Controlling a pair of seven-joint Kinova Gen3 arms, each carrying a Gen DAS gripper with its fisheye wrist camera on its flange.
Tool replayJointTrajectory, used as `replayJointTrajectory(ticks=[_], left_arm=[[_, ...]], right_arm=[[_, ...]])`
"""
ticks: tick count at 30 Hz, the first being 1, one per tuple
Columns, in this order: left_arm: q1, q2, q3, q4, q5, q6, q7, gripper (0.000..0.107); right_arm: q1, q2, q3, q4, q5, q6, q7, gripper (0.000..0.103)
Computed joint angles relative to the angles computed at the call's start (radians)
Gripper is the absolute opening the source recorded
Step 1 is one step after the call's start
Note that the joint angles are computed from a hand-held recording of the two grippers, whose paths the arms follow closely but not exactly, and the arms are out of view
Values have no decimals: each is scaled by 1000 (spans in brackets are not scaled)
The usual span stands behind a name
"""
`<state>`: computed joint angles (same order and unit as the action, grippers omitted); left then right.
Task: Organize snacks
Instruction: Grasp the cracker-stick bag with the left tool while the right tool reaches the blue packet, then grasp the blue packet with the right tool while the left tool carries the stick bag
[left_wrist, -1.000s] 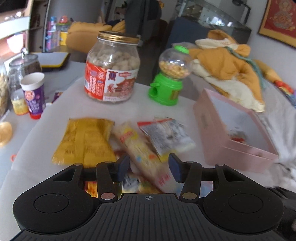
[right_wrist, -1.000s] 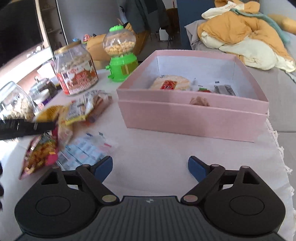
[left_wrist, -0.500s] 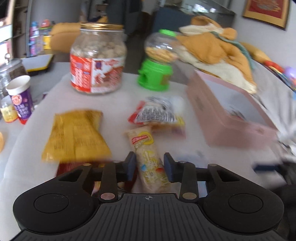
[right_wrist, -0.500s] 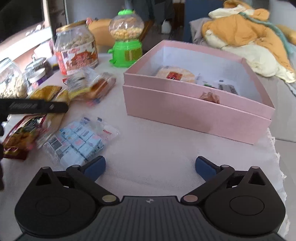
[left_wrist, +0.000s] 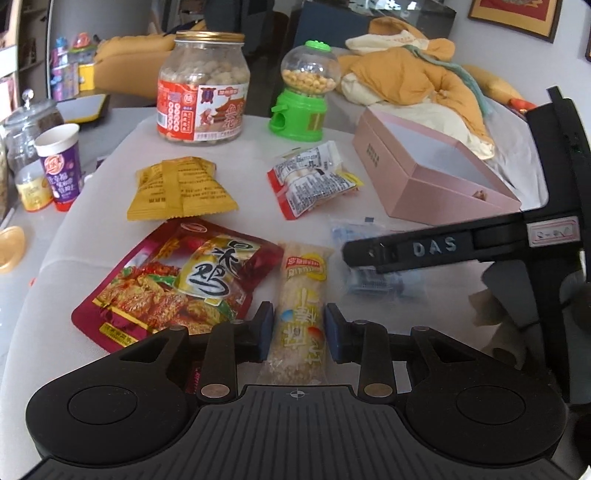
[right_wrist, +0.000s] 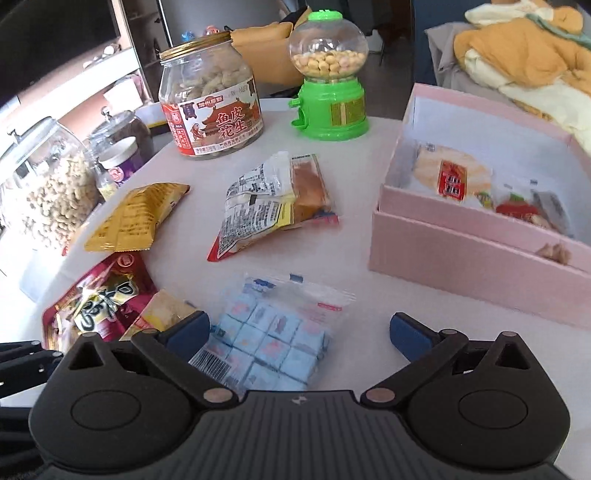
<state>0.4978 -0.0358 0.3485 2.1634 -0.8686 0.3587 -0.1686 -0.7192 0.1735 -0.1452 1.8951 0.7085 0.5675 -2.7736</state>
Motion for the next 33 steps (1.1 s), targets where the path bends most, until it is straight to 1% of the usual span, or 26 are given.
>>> replayJointTrajectory(ticks=[2, 4, 5, 6, 8, 9, 10, 11, 12, 14, 15, 17, 18, 19, 20, 21, 22, 23, 24, 25, 26, 27, 28, 29, 30, 33], left_arm=[[0, 2, 0, 0, -5, -2, 14, 35], [-1, 4, 1, 5, -31, -8, 45, 35], [0, 6, 4, 6, -49, -7, 67, 35], [2, 8, 4, 5, -58, -4, 80, 35], [11, 13, 3, 0, -72, 6, 97, 35], [16, 15, 1, -1, -77, 11, 104, 35], [22, 16, 1, -1, -88, 15, 116, 35], [25, 16, -4, -1, -87, 14, 115, 35], [28, 16, -6, -1, -92, 15, 121, 35], [33, 17, -10, -1, -92, 16, 122, 35], [35, 18, -10, -3, -92, 19, 123, 35], [41, 19, -11, -4, -98, 27, 130, 35], [44, 20, -11, -5, -102, 31, 133, 35], [47, 22, -11, -6, -104, 35, 131, 35], [50, 23, -12, -7, -102, 38, 125, 35], [54, 24, -12, -9, -100, 43, 122, 35], [56, 24, -14, -10, -98, 44, 117, 35], [59, 24, -14, -10, -102, 46, 123, 35], [60, 24, -16, -10, -102, 46, 124, 35], [61, 25, -17, -12, -99, 47, 125, 35], [62, 24, -19, -13, -92, 46, 125, 35], [61, 23, -21, -11, -89, 42, 130, 35], [58, 21, -22, -7, -96, 34, 152, 36], [55, 17, -23, 1, -110, 23, 183, 36], [49, 15, -23, 8, -125, 12, 210, 36], [42, 13, -14, 15, -148, 8, 229, 36]], right_arm=[[4, -6, -28, 8, 50, 36, -28, 103], [-53, -22, -2, 34, 130, 98, -107, 103], [-68, -32, 3, 51, 159, 118, -142, 103], [-65, -45, -1, 70, 172, 126, -166, 103], [-12, -72, -29, 100, 148, 96, -166, 103], [5, -83, -26, 110, 120, 71, -149, 103], [37, -91, -41, 124, 104, 40, -147, 103], [51, -96, -48, 134, 105, 22, -160, 103], [46, -97, -47, 140, 121, 21, -179, 103], [50, -79, -69, 122, 134, 44, -183, 103], [37, -63, -69, 102, 131, 72, -168, 103], [-20, -22, -47, 56, 137, 139, -140, 103], [-26, -15, -48, 43, 140, 149, -130, 103], [-14, -11, -59, 34, 126, 142, -110, 103], [8, -11, -70, 30, 103, 120, -87, 103], [11, -11, -69, 27, 94, 113, -81, 102], [-5, -12, -60, 27, 102, 123, -91, 93], [-35, -17, -37, 27, 107, 135, -86, 87], [-47, -29, -30, 30, 99, 138, -65, 72], [-40, -42, -32, 31, 74, 138, -36, 61], [-15, -59, -43, 35, 34, 122, 4, 61], [28, -80, -65, 52, -7, 90, 34, 61], [59, -95, -78, 64, -39, 71, 56, 60], [70, -110, -78, 79, -55, 60, 62, 60], [64, -128, -67, 96, -55, 65, 52, 60], [70, -163, -94, 133, -1, 129, -32, 60]])
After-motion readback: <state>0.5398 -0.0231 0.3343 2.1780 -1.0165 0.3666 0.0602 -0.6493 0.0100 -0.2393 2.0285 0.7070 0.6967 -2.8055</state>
